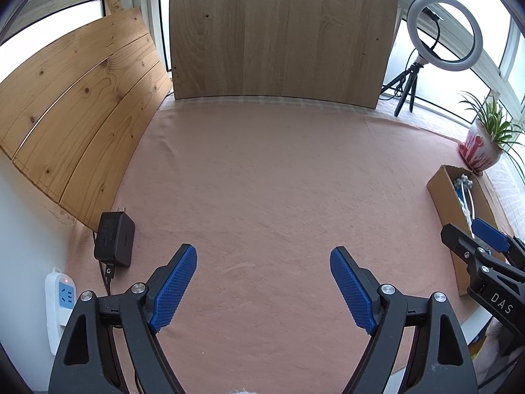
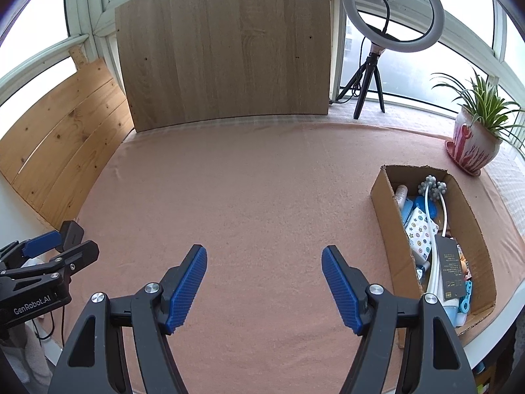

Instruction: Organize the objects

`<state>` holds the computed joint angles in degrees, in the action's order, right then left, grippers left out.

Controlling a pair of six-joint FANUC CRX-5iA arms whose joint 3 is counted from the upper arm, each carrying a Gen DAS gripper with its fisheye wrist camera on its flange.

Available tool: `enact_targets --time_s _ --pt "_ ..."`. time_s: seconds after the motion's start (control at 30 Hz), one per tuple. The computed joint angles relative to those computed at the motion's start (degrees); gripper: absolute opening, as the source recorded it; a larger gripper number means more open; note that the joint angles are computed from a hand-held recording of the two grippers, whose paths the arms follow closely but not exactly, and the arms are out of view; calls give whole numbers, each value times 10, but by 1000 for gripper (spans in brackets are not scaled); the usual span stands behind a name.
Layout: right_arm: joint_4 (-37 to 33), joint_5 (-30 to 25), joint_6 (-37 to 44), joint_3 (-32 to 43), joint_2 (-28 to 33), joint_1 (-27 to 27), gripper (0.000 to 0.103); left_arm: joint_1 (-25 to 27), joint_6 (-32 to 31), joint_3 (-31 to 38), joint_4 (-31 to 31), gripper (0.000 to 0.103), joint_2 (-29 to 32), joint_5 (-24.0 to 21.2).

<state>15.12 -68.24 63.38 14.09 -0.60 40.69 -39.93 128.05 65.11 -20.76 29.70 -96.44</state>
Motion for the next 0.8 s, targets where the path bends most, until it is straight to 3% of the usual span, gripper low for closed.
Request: enact_targets --time_s 0.8 --pt "-15 -9 14 22 21 -7 69 5 9 -21 6 86 -3 23"
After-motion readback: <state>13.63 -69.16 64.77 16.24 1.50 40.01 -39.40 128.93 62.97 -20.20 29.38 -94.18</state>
